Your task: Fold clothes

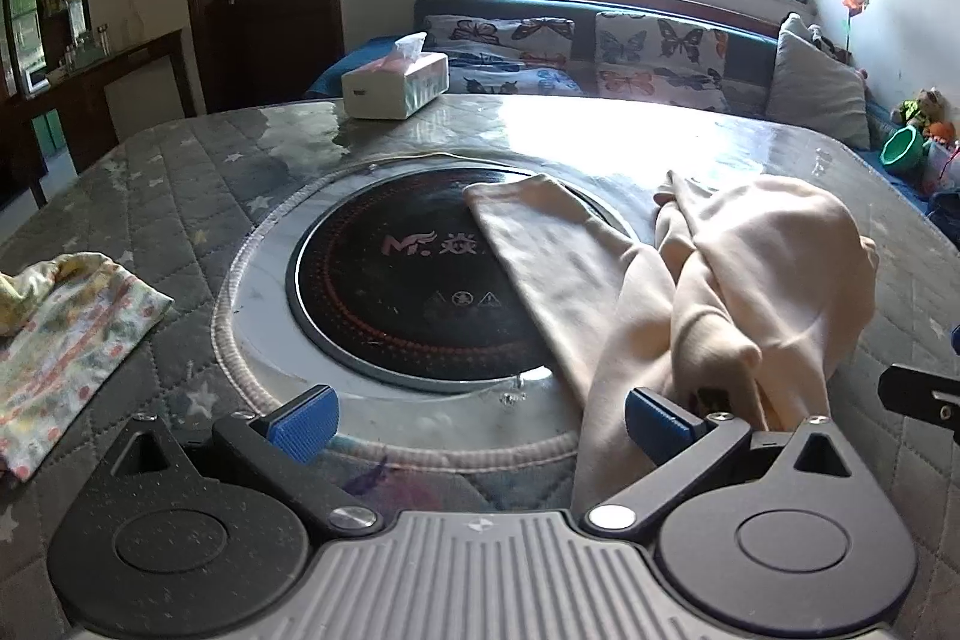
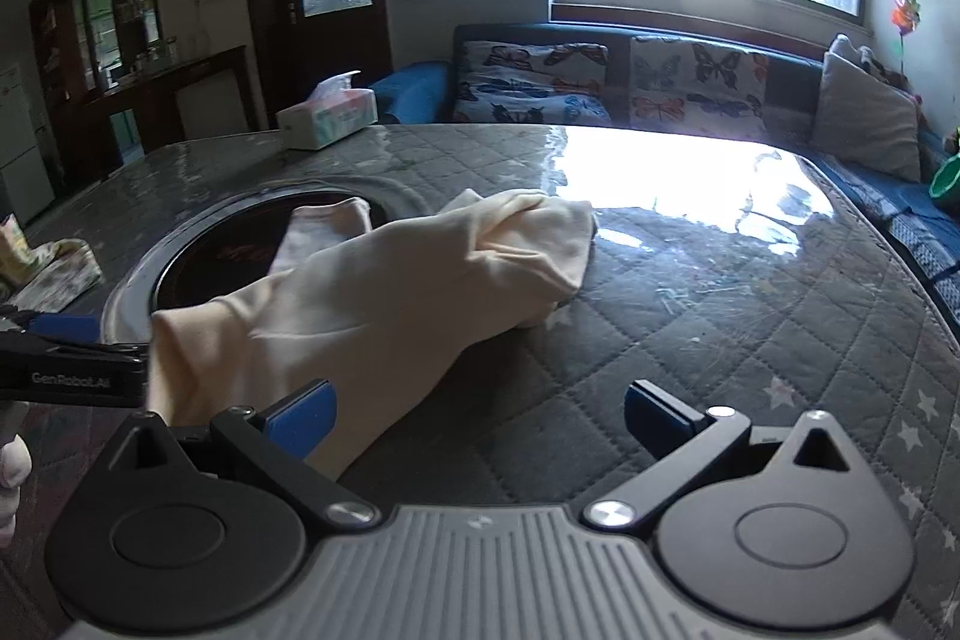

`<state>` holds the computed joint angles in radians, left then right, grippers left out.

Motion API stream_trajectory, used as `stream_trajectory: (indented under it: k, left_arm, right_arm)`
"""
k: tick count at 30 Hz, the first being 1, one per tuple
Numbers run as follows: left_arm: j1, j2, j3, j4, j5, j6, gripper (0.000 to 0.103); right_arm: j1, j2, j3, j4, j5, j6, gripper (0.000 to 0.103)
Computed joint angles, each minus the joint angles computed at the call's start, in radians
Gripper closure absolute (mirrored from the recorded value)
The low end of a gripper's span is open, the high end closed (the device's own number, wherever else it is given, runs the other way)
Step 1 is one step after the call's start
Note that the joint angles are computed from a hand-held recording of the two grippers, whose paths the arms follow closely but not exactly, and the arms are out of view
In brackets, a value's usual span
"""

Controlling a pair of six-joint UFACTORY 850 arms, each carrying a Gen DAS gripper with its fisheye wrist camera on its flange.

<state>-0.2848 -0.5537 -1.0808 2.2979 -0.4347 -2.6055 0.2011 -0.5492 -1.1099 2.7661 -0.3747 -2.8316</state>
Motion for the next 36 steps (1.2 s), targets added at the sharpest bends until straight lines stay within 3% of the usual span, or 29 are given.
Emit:
stream_trajectory:
  k: [5,6,10,36]
  left_arm:
    - [0.018,-0.001,0.006,0.081,0.019,-0.084,0.000]
    - [0.000,0.017,0.037,0.092,-0.022,-0.092,0.000]
    - [-0.019,0.034,0.041,0.008,0.009,-0.033,0.000]
    - [-0.070,0.069,0.118,-0.015,-0.045,-0.019,0.000]
  right_arm:
    - [0.004,0.008,0.010,0.002,-0.005,0.001,0.000]
    - [0.012,0.014,0.018,0.018,-0.011,-0.015,0.000]
    - [0.009,0.053,0.089,-0.022,-0.073,-0.006,0.000]
    - [0.041,0.111,0.208,0.037,-0.132,-0.097,0.000]
